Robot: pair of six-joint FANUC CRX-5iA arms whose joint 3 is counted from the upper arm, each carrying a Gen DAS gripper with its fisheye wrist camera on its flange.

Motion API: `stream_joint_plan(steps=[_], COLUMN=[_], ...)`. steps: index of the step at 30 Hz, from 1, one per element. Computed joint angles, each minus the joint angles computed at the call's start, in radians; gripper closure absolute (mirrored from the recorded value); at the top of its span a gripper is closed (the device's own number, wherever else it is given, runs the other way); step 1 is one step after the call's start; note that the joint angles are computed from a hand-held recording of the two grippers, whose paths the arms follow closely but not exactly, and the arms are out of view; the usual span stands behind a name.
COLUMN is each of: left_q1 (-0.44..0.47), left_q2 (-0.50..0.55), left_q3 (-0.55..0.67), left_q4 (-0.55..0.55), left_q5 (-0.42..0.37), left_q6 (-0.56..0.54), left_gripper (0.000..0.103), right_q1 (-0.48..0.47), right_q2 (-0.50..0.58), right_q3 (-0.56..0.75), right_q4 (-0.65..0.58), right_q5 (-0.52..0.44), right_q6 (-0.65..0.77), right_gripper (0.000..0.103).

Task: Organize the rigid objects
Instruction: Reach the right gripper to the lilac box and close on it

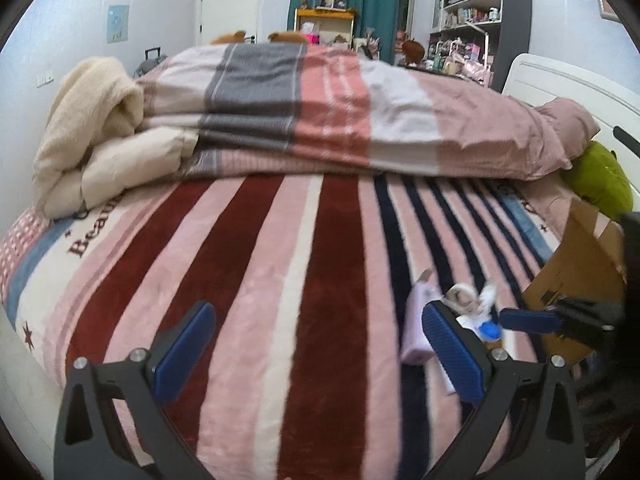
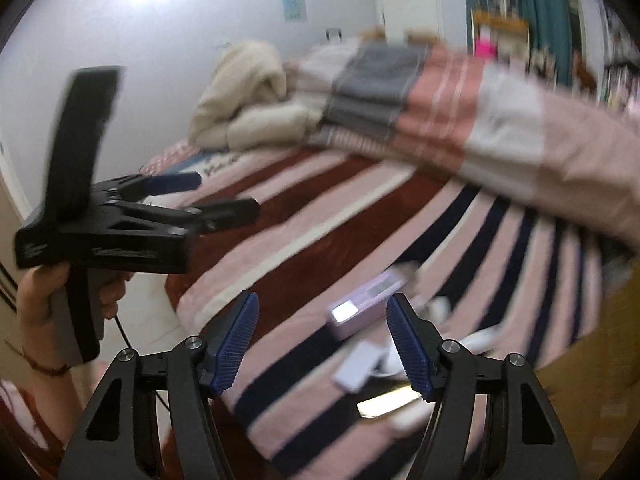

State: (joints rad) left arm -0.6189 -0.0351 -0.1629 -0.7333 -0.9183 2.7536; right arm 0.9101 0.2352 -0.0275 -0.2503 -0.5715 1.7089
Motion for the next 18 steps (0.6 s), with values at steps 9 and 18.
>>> stream_joint_plan(steps=[9,18], left_q1=[0.039,0.131], left_q2=[-0.015,-0.067], left_q3=[-0.074,-0.161], left_q4=[0.007,0.147], left_q5=[0.06,0.233], left_q6=[0.001,-0.115], left_gripper=[0.0,0.0], right_q1=[-0.014,-0.004], right_q2=[0.269,0.29], right_q3=[0.179,0.222], right_q4=[0.122,0.137], right_q5=[-0.052,-0.092], right_q6=[-0.316,-0.182], right_gripper=[0.054,0.08])
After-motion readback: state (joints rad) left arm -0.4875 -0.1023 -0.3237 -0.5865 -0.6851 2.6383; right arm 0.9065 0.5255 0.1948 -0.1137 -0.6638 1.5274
